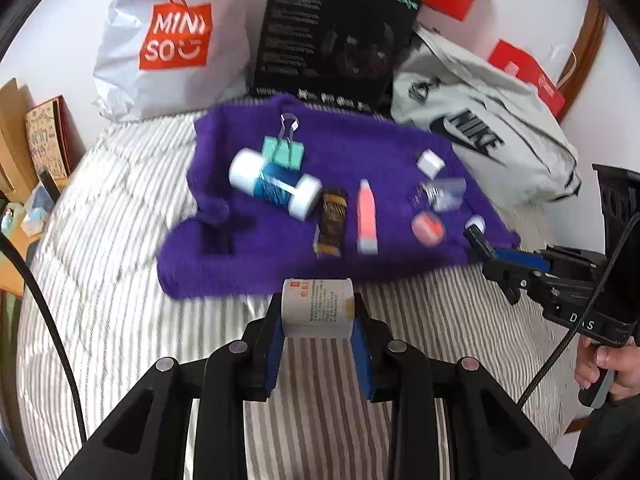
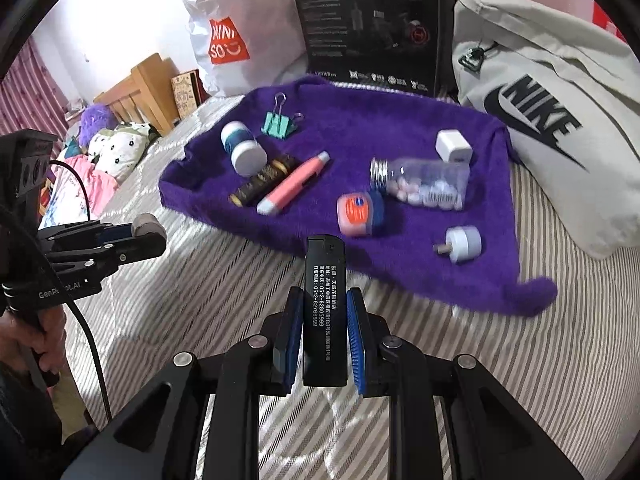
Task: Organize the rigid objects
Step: 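Carry the tape roll and black tube over the purple towel with both tools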
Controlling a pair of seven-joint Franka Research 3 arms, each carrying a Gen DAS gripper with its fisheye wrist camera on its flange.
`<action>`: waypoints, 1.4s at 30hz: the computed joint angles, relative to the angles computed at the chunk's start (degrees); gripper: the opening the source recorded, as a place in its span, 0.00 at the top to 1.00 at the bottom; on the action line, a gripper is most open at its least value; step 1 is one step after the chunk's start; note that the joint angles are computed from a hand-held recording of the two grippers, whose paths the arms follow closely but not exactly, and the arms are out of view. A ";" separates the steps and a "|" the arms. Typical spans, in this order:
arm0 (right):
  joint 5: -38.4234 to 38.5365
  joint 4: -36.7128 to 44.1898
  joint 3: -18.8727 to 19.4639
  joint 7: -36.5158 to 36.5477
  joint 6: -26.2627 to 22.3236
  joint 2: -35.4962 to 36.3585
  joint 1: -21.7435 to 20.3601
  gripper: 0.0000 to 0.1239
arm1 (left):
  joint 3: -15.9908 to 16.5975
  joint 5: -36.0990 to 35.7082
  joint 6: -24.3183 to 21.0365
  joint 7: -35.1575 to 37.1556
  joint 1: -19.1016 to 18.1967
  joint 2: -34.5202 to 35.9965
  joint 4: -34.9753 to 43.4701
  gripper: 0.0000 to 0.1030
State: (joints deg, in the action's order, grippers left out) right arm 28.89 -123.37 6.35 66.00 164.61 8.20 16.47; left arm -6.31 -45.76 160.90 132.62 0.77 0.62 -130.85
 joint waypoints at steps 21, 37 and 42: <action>-16.79 32.98 -6.35 15.39 -8.92 23.11 1.21 0.83 | -5.13 12.71 -1.31 -11.66 6.58 12.39 12.98 0.72; -23.04 44.04 -6.81 18.58 -16.25 31.40 2.06 0.82 | -6.98 18.76 -2.28 -15.20 8.61 15.27 15.01 0.72; -22.44 44.67 -5.90 17.12 -16.86 31.71 1.23 0.81 | -6.29 23.29 -2.75 -18.16 7.58 16.28 16.05 0.72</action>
State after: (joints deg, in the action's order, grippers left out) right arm 6.45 -78.70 0.45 83.12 147.75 39.92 17.70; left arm -12.61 -22.48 158.15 114.46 8.35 16.90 -114.80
